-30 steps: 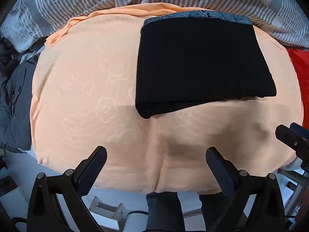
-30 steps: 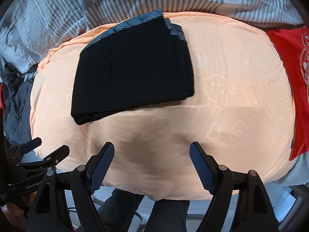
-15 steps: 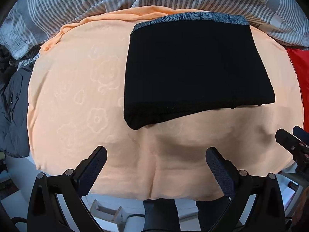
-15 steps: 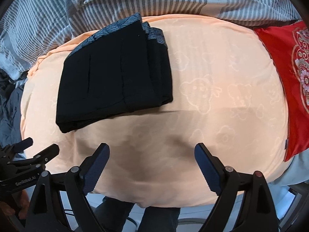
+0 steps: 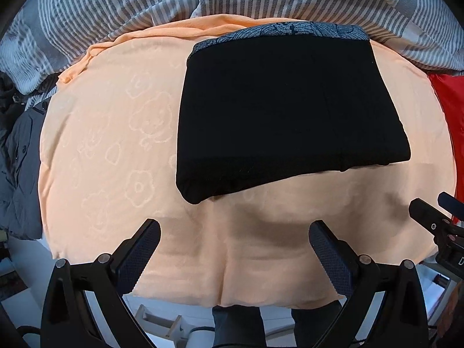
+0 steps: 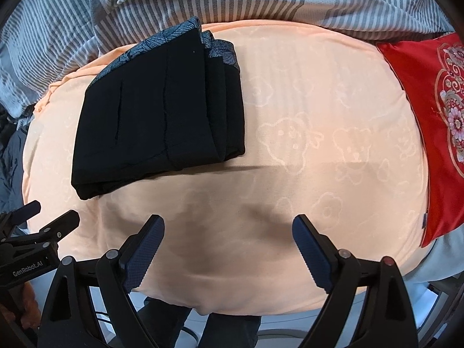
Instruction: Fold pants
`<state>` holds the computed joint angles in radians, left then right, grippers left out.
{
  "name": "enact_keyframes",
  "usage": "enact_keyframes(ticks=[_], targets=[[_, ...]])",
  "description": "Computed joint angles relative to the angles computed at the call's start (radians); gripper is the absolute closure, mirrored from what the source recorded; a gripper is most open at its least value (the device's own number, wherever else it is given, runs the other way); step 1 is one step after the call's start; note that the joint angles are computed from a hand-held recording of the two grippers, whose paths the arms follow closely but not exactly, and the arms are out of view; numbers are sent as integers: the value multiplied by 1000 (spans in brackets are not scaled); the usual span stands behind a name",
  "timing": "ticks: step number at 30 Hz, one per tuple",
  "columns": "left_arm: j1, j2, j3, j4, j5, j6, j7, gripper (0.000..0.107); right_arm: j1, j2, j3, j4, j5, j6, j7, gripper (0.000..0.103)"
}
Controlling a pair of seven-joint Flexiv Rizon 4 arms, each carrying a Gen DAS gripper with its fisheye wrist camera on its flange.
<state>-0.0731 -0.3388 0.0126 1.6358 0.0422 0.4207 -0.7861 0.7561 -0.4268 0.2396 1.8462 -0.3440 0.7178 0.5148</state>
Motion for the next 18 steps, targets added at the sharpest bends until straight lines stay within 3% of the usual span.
enact_keyframes(ticks=[18], targets=[[-2, -17, 0, -11, 3, -1, -13, 4, -5, 0, 1, 4, 3, 1, -15, 11]])
